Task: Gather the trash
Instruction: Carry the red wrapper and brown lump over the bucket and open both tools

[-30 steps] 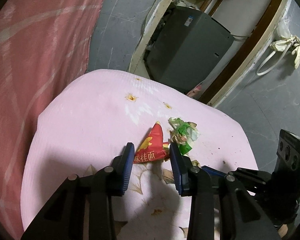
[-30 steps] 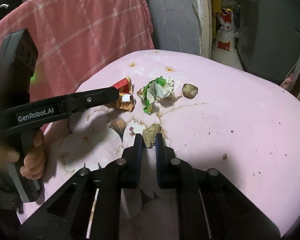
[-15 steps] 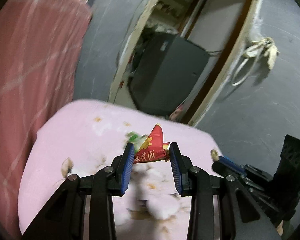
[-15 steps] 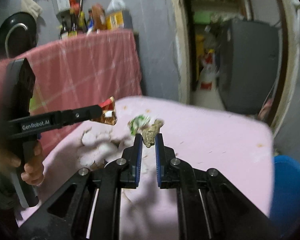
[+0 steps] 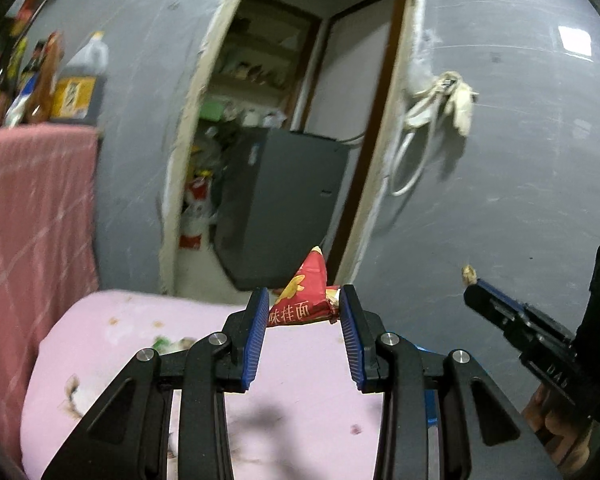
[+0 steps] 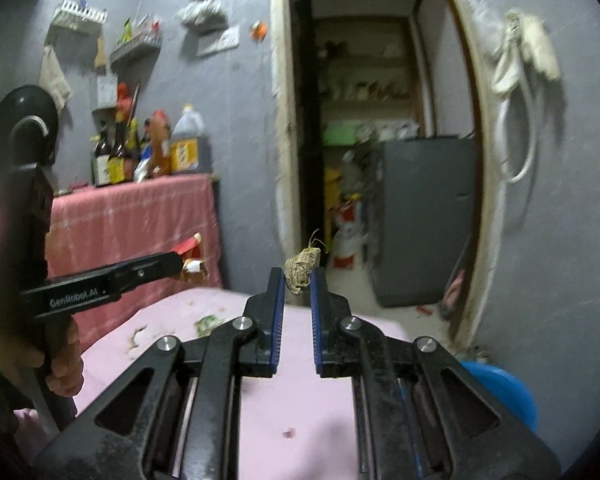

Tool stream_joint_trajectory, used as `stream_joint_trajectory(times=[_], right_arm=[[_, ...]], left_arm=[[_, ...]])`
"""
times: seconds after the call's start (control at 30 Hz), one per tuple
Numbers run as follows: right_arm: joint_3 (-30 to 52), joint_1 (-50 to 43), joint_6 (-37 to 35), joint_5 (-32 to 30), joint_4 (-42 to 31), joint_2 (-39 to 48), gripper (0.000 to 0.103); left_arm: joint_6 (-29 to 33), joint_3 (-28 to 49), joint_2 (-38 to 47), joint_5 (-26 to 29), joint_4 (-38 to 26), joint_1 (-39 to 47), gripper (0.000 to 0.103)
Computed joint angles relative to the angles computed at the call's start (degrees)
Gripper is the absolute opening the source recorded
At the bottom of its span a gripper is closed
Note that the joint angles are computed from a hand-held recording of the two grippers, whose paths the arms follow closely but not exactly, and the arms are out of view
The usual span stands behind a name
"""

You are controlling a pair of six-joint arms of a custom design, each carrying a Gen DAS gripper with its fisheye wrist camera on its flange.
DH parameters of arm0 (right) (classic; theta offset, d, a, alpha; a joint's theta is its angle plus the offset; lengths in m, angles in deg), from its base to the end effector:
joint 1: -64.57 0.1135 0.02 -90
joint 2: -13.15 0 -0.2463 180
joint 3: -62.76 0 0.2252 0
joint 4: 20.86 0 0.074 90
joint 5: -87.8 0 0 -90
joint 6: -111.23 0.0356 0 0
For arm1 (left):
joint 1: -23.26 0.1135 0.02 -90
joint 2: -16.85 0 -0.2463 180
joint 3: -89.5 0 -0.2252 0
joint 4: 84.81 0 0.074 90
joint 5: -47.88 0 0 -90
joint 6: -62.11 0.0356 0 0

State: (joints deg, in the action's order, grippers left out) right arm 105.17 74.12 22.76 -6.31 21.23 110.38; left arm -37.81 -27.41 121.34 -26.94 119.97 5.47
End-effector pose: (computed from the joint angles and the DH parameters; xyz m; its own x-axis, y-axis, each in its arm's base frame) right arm 0.2832 0.0502 0.1496 -0.2235 -0.0106 -0.9746 -0.2285 0.9726 0.0418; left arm 0.3346 -0.1172 0.1720 -0.3602 -0.0590 -0.9310 0.4789 0.8448 -0.2389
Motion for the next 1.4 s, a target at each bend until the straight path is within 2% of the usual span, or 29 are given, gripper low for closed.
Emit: stream_joint_trajectory(times=[0.33,0.57,0.77,0.9,1.03,1.17,1.4], right_arm=[[-9.3,-13.3,-0.7,-5.1,3.1,-11.3,0.013],[-11.0,-23.2,-0.2,-10.9,4.6,-10.2,0.013],[-9.6,-30.8,0.4,-16.0,6.8,-2.6,0.013],[-6.3,-34.3,0.6,-18.4,6.2,4.6,0.013],[-2.9,-36.2,0.3,-19.1,6.1,12.1,0.013],[1.1,-37.4,0.4,-19.8,5.1,19.4,0.013],[6.5,-37.7,0.3,-19.7,1.8,26.7,0.014]], left_arm=[[2.4,3.4,1.1,-6.4,1.3,-11.8,0.031],[2.7,13.9,7.8,-8.3,-4.5,-18.4,0.031],[2.0,26.2,16.6,-8.2,-13.5,-21.2,0.032],[1.3,36.5,23.8,-8.7,-22.0,-22.4,0.032],[0.7,49.4,32.5,-9.1,-32.5,-22.9,0.032],[-0.9,58.1,39.2,-7.4,-38.7,-22.3,0.032],[-0.4,80.1,52.4,-8.7,-54.8,-22.6,0.033]])
